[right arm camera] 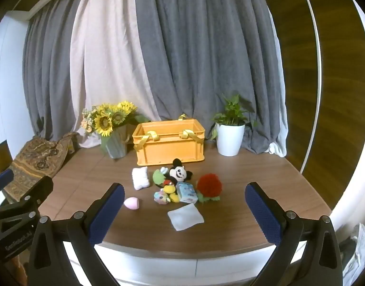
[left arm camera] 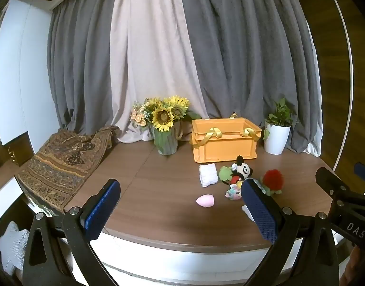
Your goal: Organize soft objects
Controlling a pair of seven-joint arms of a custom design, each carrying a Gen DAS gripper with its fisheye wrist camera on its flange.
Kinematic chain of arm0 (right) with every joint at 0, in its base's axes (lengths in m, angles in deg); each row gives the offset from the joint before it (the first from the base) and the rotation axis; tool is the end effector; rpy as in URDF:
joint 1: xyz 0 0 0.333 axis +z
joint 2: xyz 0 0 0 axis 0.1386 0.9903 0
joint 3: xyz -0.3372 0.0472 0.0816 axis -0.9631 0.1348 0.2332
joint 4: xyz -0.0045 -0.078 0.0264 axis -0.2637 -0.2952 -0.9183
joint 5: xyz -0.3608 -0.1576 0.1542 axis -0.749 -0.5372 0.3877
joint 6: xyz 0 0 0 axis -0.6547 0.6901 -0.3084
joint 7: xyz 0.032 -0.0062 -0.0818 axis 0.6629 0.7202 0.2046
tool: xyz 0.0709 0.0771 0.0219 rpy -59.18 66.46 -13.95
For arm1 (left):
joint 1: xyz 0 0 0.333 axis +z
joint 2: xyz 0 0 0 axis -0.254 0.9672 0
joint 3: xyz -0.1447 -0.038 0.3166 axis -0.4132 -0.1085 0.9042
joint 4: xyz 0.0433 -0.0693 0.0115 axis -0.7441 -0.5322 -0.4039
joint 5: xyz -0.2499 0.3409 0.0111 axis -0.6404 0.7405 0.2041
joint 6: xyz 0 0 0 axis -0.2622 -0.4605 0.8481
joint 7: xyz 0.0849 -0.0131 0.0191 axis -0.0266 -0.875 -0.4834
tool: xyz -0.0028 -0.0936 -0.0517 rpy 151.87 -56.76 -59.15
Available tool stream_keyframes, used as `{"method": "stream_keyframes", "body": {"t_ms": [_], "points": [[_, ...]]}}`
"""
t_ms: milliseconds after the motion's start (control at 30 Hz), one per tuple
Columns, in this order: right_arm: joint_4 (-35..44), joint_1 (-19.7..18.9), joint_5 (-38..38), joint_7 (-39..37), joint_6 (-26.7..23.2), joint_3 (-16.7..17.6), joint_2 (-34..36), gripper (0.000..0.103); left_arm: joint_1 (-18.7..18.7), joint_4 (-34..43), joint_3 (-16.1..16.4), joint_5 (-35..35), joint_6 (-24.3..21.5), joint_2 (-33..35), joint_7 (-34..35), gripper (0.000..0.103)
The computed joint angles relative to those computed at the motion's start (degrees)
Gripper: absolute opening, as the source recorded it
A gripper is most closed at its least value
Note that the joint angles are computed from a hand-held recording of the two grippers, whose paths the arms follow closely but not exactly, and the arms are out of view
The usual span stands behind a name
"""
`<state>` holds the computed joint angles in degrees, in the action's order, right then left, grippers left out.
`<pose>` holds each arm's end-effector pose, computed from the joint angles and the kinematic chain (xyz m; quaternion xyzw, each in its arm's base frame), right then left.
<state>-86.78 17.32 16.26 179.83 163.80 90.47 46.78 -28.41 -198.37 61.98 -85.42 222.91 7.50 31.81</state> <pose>0.3994 0.2277 0.6423 -0.4117 0.7261 -0.4700 0.2870 0.4762 -0.2099 0.6495 -0.4571 0.6954 -0.4512 0.3224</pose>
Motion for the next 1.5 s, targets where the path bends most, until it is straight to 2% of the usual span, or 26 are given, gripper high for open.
{"method": "stream_keyframes", "body": {"t_ms": [67,100,233,267,300,667,867,1500], "points": [[-0.19,-0.07,-0.14,0.79,0.6,-0.12,-0.19,0.102,0.0,0.06,-0.05,-1.14,-0.22,-0.02,0.83,0.103],[-0.18,-0.09,-0.15,0.74,0.6,-0.1,-0.2,0.102,1.61,-1.67,-1.43,1.28,1.2,-1.04,-2.01,0.103],[-0.15,-0.09,-0.33,0.51,0.52,0.02,-0.17,0.102,0.21,-3.29,-0.1,0.3,1.7,-2.34,-1.25,0.103],[-0.21,-0.16,-0.35,1.15,0.52,0.14,-0.18,0.102,0.1,-2.31,0.13,0.41,0.68,-1.95,-1.14,0.103],[-0.31,-0.17,-0.41,1.31,0.46,0.21,-0.26,0.102,1.53,-1.24,-1.3,1.06,-0.62,-1.63,-1.88,0.103],[-0.26,-0.39,0.08,0.62,0.46,0.4,-0.45,0.102,3.15,-0.83,-2.34,2.81,-0.41,-1.47,-3.86,0.103],[-0.33,-0.16,0.09,0.42,0.51,0.12,-0.56,0.102,1.46,-0.92,-0.67,2.31,-0.23,-1.42,-2.97,0.103],[0.27,0.01,0.94,0.43,0.74,0.03,-0.2,0.102,0.47,-0.97,0.12,0.86,-0.28,-1.52,-1.32,0.103]]}}
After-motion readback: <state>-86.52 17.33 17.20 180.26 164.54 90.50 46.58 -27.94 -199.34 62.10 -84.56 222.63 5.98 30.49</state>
